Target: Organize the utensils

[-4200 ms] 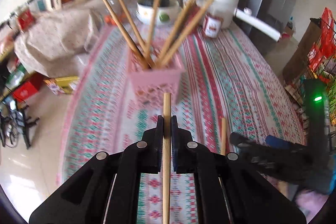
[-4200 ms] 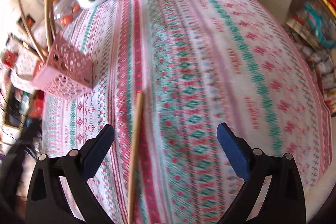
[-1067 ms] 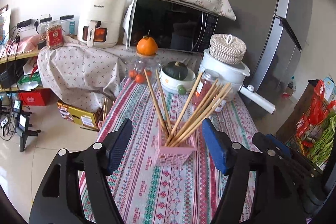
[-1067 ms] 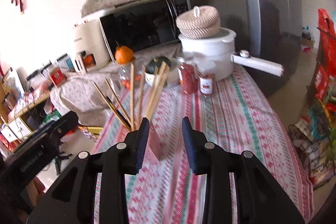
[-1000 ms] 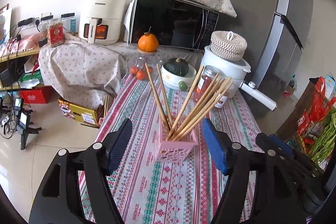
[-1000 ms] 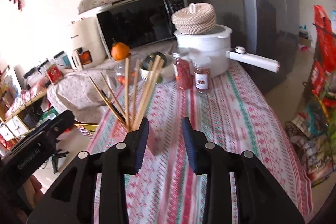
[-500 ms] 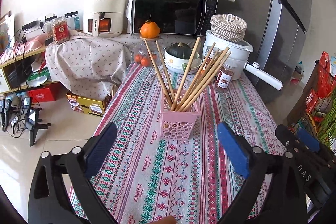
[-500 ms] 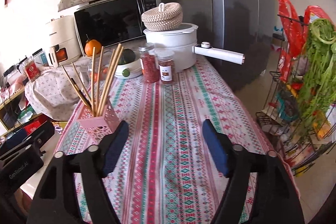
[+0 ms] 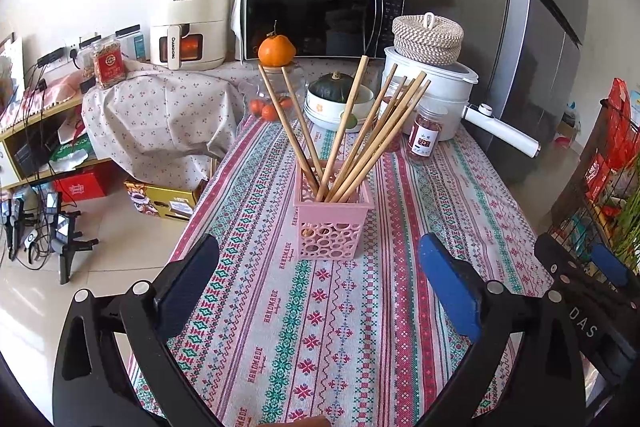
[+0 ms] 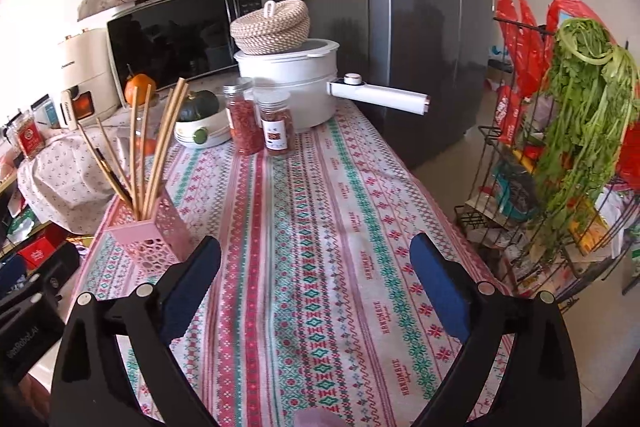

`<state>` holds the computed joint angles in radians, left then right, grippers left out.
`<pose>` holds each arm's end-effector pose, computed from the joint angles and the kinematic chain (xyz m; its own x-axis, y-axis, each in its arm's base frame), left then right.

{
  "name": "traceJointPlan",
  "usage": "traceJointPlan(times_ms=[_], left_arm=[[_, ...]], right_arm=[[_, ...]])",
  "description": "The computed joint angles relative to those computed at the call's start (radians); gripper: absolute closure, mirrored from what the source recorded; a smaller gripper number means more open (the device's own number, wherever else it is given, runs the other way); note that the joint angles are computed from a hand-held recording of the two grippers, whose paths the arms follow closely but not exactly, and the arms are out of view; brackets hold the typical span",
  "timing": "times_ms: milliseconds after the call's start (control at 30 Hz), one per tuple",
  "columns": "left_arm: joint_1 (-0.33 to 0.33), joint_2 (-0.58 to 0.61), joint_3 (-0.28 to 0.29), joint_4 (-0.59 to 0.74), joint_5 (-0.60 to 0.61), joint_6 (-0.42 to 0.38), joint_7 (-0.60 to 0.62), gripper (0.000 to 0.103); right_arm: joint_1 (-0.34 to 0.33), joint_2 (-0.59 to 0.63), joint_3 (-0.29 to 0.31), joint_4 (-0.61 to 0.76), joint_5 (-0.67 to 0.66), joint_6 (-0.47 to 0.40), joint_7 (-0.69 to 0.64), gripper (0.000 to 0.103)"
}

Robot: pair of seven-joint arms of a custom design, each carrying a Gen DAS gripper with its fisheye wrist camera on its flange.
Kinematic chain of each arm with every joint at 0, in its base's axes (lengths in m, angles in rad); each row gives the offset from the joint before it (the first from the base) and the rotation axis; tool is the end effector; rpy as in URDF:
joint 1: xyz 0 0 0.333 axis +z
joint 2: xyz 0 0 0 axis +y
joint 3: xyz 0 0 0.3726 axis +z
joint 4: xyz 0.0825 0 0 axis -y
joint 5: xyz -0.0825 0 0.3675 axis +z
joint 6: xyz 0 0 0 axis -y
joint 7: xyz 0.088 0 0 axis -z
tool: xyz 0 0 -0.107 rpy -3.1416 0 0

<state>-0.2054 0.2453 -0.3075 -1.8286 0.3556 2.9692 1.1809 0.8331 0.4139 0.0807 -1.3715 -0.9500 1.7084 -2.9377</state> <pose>0.5803 -0.3270 0.5760 -0.4185 -0.9057 0.0681 -0.5775 0.2075 -0.7896 0.4910 0.4914 0.5665 -0.6233 -0.7814 -0.0316 -0.4679 0.4050 -0.7856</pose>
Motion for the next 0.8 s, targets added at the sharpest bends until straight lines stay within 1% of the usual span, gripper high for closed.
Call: traceJointPlan(times_ms=[433, 733, 800], left_arm=[[-0.009, 0.007, 0.005, 0.011, 0.011, -0.016, -0.014, 0.007], [0.002, 0.009, -0.014, 0.009, -0.019, -0.031, 0.017, 0.007], [-0.005, 0.009, -0.007, 0.01, -0.014, -0.032, 0.011, 0.007]], right_arm=[[-0.017, -0.012, 0.01, -0.023, 0.032, 0.021, 0.009, 0.009], [-0.02, -0.012, 0.01, -0.025, 0.037, 0.032, 0.01, 0.009], [-0.019, -0.01, 0.009, -0.023, 0.035, 0.03, 0.01, 0.009]])
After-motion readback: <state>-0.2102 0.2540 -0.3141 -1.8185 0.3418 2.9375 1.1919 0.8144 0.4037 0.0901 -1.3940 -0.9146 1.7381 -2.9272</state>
